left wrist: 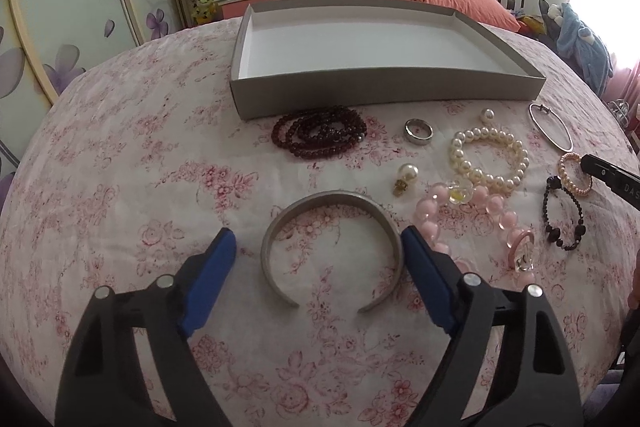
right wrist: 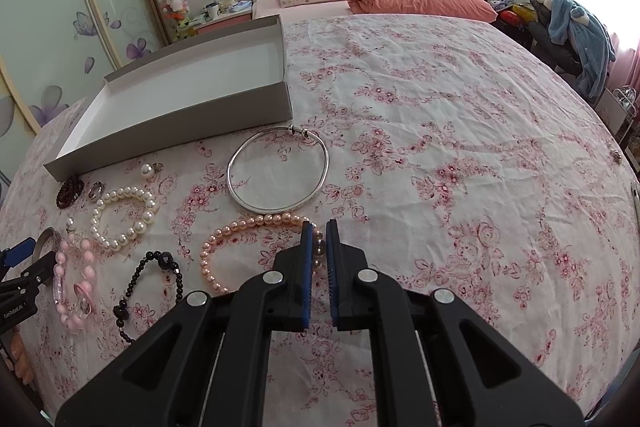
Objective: Organize jewelry
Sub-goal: 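Move left tool to the silver cuff bangle while right tool grasps the pink pearl bracelet, then grasp and lift the silver cuff with left tool while right tool carries the pink bracelet toward the tray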
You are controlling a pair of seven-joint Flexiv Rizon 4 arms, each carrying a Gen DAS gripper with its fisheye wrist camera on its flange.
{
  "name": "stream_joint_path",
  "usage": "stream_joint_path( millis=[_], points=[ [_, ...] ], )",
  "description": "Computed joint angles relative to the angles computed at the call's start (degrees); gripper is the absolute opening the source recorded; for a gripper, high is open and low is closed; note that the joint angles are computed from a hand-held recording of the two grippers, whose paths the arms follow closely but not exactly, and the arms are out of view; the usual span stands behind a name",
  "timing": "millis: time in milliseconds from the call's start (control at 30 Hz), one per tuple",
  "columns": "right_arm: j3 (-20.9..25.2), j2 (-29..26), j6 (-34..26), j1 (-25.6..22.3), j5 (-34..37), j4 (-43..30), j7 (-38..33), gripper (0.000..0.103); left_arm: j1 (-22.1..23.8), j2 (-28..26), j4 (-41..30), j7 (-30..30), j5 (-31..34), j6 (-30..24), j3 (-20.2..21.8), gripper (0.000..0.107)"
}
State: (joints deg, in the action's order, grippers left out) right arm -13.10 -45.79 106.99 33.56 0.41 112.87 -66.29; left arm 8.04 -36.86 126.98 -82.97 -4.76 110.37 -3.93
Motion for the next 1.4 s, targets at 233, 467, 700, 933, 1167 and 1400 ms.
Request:
stream_joint_path(
  millis=[233, 467, 700, 933, 1167, 1400],
  points=[
    [-0.9, 0.2, 0.1, 1.2, 0.5, 0.7, -0.5, 0.010, 0.5, -0.1, -0.1, -0.2, 0.4, 0.6, -0.2, 0.068],
    [2.2, 0.5, 1.2, -1.6, -0.7, 0.8, -1.4, 0.007, 0.1, 0.0, 0.1, -0.7, 0.3, 1.0, 0.0, 0.066],
    [4.7, 1.6, 6.4, -2.8, -0.1, 2.2, -4.4, 0.002, 1.3, 0.5, 1.2, -1.6, 0.8, 1.6, -0.5, 0.066],
    [4.6, 2.0, 5.5, -2.2, 1.7, 1.8, -6.2, 0.002, 2.2, 0.8, 1.9, -2.7, 1.3, 2.0, -0.6, 0.066],
    [8.3, 2.5, 8.3, -6.4, 0.5, 2.2, -6.1, 0.002, 3.5, 1.2, 2.6, -3.9, 2.5, 3.3, -1.4, 0.066],
    [13.5, 4.1, 14.6, -10.5, -2.8, 3.2, -8.2, 0.002, 5.3, 2.3, 4.4, -7.0, 5.7, 9.3, -2.4, 0.066]
  ],
)
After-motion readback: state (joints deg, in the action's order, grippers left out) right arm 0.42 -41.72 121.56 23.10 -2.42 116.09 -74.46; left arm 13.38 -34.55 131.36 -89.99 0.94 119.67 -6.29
